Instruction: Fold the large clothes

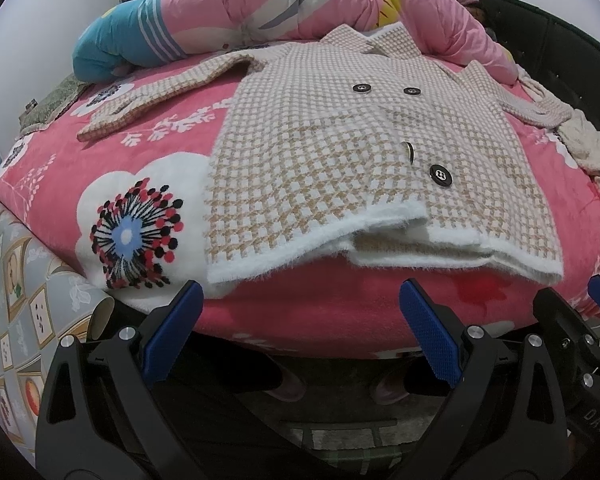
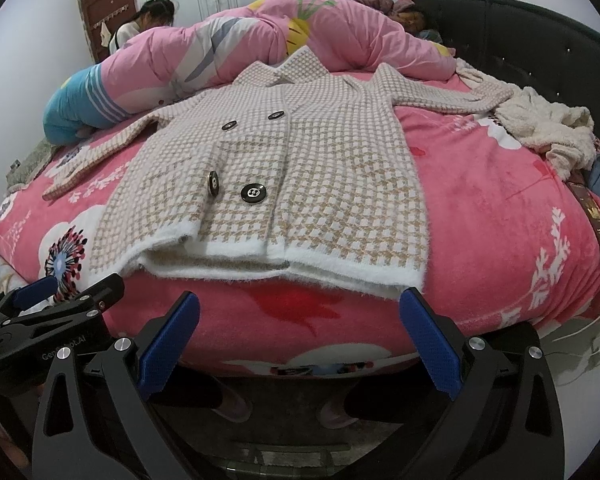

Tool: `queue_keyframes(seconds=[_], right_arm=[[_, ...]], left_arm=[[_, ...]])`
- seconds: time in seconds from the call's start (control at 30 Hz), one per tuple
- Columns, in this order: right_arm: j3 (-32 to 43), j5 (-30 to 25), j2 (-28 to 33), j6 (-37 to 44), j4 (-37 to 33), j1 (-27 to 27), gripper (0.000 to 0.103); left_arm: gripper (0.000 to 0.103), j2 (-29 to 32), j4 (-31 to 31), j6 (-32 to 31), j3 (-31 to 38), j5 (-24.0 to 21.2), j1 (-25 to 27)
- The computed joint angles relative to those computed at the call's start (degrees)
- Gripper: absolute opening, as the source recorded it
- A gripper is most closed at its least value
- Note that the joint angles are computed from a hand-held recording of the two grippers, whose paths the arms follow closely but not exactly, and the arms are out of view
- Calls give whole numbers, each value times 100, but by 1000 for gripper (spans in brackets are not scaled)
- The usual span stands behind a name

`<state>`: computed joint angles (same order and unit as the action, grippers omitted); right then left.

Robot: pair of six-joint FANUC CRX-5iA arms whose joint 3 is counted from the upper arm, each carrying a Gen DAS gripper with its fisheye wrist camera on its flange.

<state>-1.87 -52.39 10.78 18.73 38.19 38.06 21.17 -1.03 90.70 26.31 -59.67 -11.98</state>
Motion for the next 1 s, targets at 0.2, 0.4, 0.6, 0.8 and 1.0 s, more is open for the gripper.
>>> queue_keyframes(seconds=[0.2, 0.4, 0.6, 0.8, 1.0], right_arm=[[12, -52, 22, -31, 72, -1, 97], [172, -187, 128, 2, 144, -74, 97], [384, -248, 267, 120, 119, -184, 97], [652, -322, 457, 345, 26, -286, 97], [949, -385, 663, 571, -89, -414, 97]], left_arm=[[95, 19, -6, -3, 32, 2, 16], [95, 70, -42, 10, 133, 54, 70], [95, 270, -80, 67, 459, -11, 99], [95, 533, -142, 127, 862, -146, 94], [95, 837, -175, 133, 1312, -311, 80]])
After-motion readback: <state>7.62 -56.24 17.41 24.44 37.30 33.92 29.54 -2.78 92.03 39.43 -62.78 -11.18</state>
